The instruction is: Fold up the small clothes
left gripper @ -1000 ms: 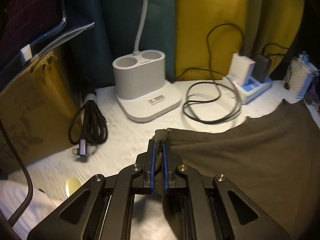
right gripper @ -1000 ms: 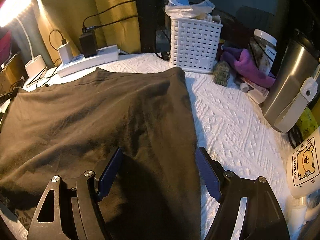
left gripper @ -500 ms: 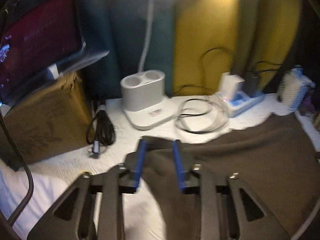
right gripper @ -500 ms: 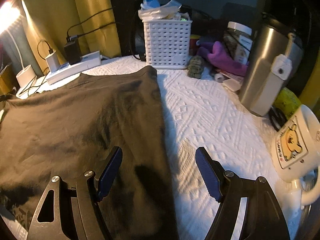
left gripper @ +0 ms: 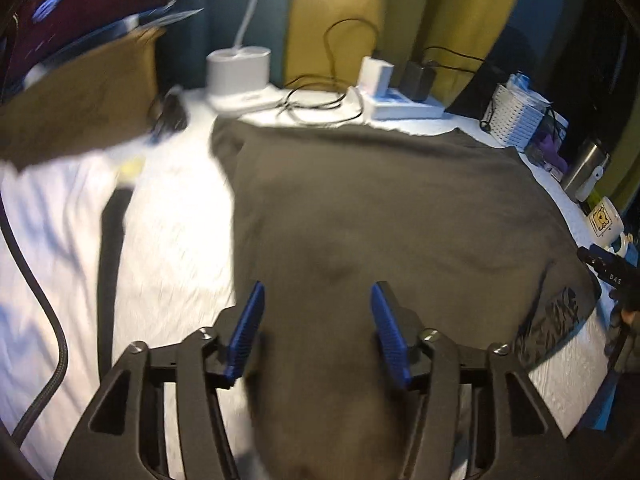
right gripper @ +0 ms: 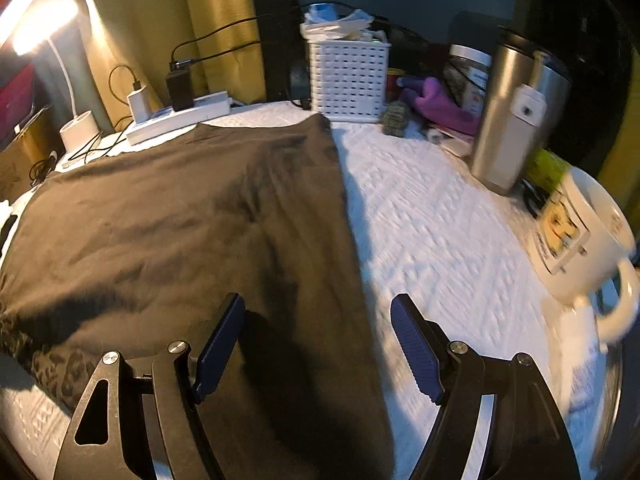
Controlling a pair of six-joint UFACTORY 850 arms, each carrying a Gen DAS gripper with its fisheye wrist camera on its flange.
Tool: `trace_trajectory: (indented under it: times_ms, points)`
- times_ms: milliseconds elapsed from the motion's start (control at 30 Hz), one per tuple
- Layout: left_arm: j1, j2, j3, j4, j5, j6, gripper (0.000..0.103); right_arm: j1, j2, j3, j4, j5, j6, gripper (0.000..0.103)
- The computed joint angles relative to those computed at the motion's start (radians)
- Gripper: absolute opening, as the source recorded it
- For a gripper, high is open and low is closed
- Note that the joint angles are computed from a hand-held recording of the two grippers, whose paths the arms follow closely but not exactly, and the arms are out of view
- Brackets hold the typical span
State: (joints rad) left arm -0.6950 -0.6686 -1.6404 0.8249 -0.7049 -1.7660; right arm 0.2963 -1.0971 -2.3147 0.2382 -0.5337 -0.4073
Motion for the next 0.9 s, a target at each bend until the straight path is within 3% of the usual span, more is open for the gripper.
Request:
trace_trajectory:
  times_ms: [167,267,367,500,700,733,767,800,833,867,900]
  points:
    - [-0.049,0.038,0.067,0.048,0.0,-0.115,0.058,-0.019,0.119,0.212,0.041,0.105,-0.011,0.077]
    - [-0.069,0.049,0.092,0.059,0.012,-0.136,0.063,-0.035,0.166,0.299,0.138,0.125,-0.072,0.077]
    - [-0.084,0.058,0.111,0.066,0.019,-0.159,0.065,-0.047,0.201,0.36,0.227,0.125,-0.126,0.077]
    - [-0.105,0.067,0.133,0.079,0.024,-0.175,0.075,-0.051,0.242,0.431,0.3,0.145,-0.196,0.077]
    - [-0.109,0.063,0.141,0.06,0.018,-0.19,0.076,-0.055,0.263,0.484,0.419,0.165,-0.292,0.076]
    - [-0.11,0.058,0.135,0.06,0.012,-0.18,0.076,-0.055,0.264,0.487,0.445,0.168,-0.32,0.064]
    - [-0.111,0.056,0.133,0.063,0.012,-0.172,0.075,-0.052,0.266,0.492,0.437,0.184,-0.32,0.042]
    - [-0.112,0.056,0.134,0.073,0.017,-0.17,0.059,-0.051,0.265,0.492,0.418,0.19,-0.304,0.029]
    - [-0.112,0.057,0.136,0.08,0.031,-0.164,0.027,-0.053,0.262,0.486,0.412,0.188,-0.297,0.019]
    - [-0.107,0.061,0.141,0.075,0.061,-0.153,0.019,-0.056,0.256,0.477,0.421,0.177,-0.307,0.01]
    - [-0.105,0.064,0.14,0.076,0.073,-0.156,0.014,-0.058,0.253,0.472,0.417,0.173,-0.308,0.01]
